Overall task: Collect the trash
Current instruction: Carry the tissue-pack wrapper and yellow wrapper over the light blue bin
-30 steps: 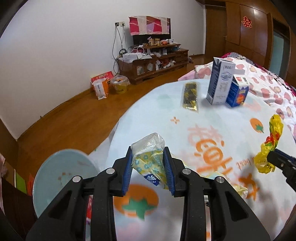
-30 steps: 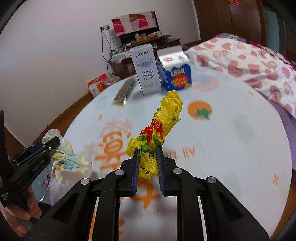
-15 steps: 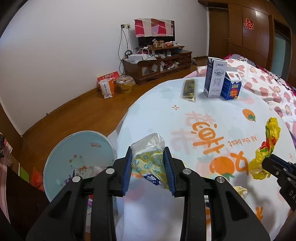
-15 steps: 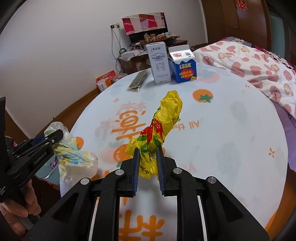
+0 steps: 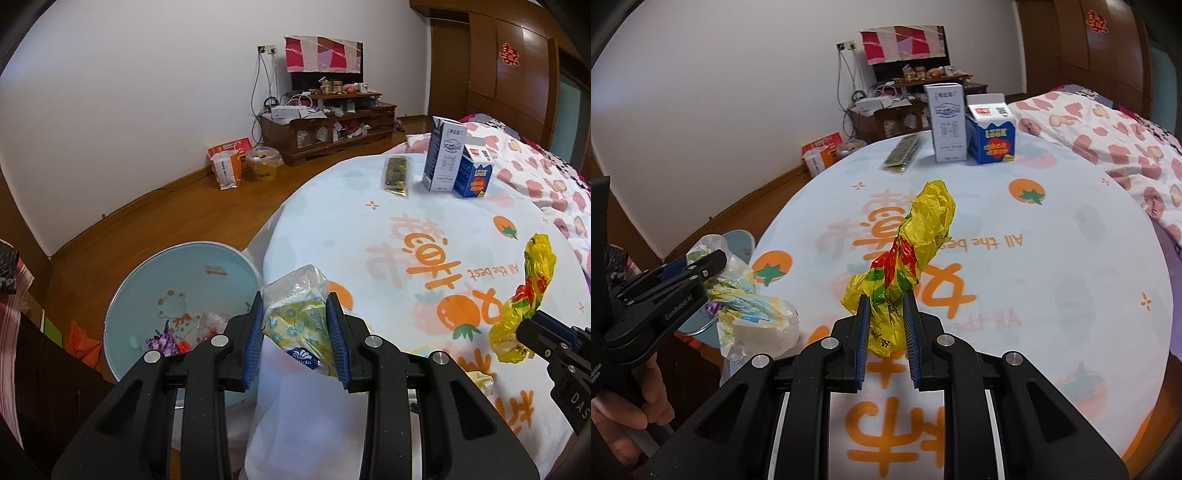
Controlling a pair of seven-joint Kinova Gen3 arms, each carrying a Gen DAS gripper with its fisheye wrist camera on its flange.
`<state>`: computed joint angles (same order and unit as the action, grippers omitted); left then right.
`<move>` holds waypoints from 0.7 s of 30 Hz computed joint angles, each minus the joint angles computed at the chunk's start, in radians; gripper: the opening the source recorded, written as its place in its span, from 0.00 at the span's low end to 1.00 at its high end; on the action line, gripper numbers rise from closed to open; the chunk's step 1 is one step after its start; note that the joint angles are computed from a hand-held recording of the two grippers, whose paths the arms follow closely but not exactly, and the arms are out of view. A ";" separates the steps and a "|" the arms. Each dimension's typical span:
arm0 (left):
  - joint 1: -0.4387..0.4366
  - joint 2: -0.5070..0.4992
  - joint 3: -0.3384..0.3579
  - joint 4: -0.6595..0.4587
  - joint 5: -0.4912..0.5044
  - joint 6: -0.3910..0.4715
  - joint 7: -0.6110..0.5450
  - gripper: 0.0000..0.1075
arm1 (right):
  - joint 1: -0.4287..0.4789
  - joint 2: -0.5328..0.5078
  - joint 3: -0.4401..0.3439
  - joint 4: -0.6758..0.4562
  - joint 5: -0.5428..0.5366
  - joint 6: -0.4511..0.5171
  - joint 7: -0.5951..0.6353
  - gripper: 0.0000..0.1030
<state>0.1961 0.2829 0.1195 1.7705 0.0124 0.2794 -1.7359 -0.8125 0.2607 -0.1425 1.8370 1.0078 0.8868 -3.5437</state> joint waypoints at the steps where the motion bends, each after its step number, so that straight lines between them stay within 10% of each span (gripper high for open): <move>1: -0.002 0.000 -0.003 0.000 0.001 0.002 0.002 0.30 | 0.000 0.005 -0.002 -0.008 -0.002 0.000 0.009 0.18; 21: -0.040 -0.011 -0.053 0.009 -0.022 -0.028 0.041 0.31 | -0.039 0.071 0.029 -0.126 -0.017 -0.052 0.144 0.18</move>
<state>0.1562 0.2717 0.0664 1.7794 -0.0098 0.2513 -1.6953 -0.8511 0.3322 -0.1133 1.7112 0.9909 0.8345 -3.3993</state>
